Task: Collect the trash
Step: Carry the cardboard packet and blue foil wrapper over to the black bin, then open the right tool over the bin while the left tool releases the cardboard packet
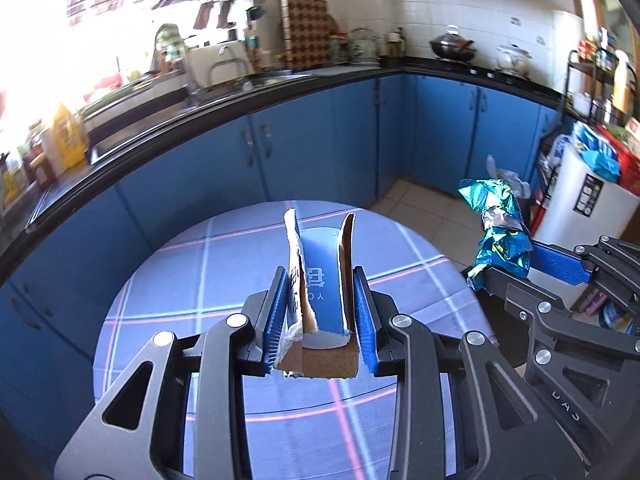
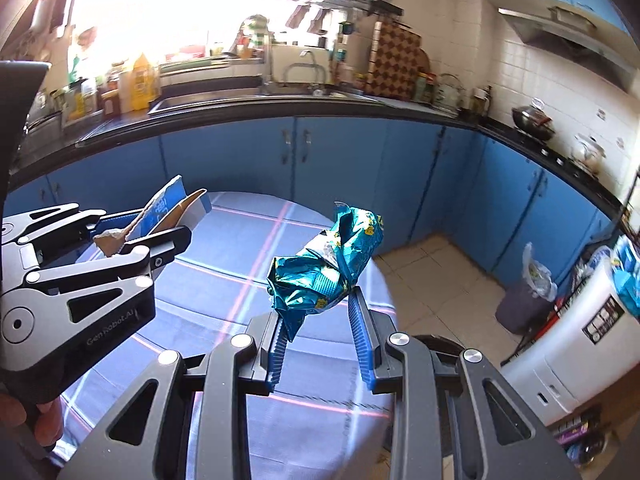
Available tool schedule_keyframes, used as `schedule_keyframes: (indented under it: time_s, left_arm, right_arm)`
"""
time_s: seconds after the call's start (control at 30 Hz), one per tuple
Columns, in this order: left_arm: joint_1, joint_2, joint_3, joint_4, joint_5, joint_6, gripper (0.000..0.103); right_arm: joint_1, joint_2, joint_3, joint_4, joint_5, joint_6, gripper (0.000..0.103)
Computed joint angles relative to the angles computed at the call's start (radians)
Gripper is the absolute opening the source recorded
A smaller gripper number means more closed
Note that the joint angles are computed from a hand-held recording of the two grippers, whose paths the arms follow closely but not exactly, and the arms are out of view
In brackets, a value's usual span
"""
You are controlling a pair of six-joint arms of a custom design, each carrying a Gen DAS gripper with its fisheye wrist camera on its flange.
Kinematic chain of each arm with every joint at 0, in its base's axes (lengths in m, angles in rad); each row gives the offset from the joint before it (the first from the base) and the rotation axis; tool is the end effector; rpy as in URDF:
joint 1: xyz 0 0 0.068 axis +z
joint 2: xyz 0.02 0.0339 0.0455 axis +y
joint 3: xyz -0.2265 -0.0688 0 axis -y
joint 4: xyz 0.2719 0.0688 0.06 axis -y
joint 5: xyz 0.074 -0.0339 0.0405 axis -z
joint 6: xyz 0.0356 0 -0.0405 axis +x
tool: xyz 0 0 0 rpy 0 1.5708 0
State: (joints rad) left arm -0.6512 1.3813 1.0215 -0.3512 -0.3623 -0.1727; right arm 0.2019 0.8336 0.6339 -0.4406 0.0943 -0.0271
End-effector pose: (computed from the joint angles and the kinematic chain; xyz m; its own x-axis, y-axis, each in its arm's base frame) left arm 0.2735 -0.1926 0.2264 -0.5720 0.2339 -0.7862 0.2588 0.9610 0.0976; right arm 0.2298 0.0436 0.2207 -0.5817 -0.1466 -0.8001 -0.1415 0.9869 -0.0780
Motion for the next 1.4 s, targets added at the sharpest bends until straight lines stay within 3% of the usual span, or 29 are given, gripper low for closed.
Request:
schedule_keyframes:
  time_s: [0.37,0.67,1.03,1.13,1.2,1.23,1.27,1.4]
  left_arm:
    - [-0.125,0.267,0.24,-0.027,-0.025,0.006,0.033]
    - [-0.182,0.526,0.507,-0.086,-0.014,0.014,0.033]
    - [-0.187,0.783,0.837,-0.173,0.014,0.035,0.033]
    - [-0.19,0.843,0.916,-0.193,0.016,0.041,0.033]
    - [-0.189,0.873,0.957,-0.205,0.021,0.044,0.033]
    - [-0.189,0.888,0.976,-0.209,0.022,0.045,0.033]
    - [-0.188,0.898,0.989,-0.213,0.024,0.045,0.033]
    - [-0.18,0.938,1.049,-0.234,0.036,0.046,0.034]
  right_arm:
    - [-0.285,-0.013,-0.045,0.017,-0.184,-0.062,0.029]
    - [-0.487,0.112,-0.023,0.091,-0.321,-0.109,0.029]
    - [-0.595,0.345,0.089,0.181,-0.383,-0.127,0.031]
    - [-0.601,0.383,0.102,0.222,-0.355,-0.134,0.032]
    - [-0.601,0.402,0.104,0.249,-0.333,-0.135,0.042]
    - [-0.605,0.411,0.106,0.259,-0.326,-0.131,0.065]
    - [-0.609,0.409,0.097,0.283,-0.313,-0.119,0.076]
    - [-0.621,0.423,0.097,0.308,-0.3,-0.126,0.079]
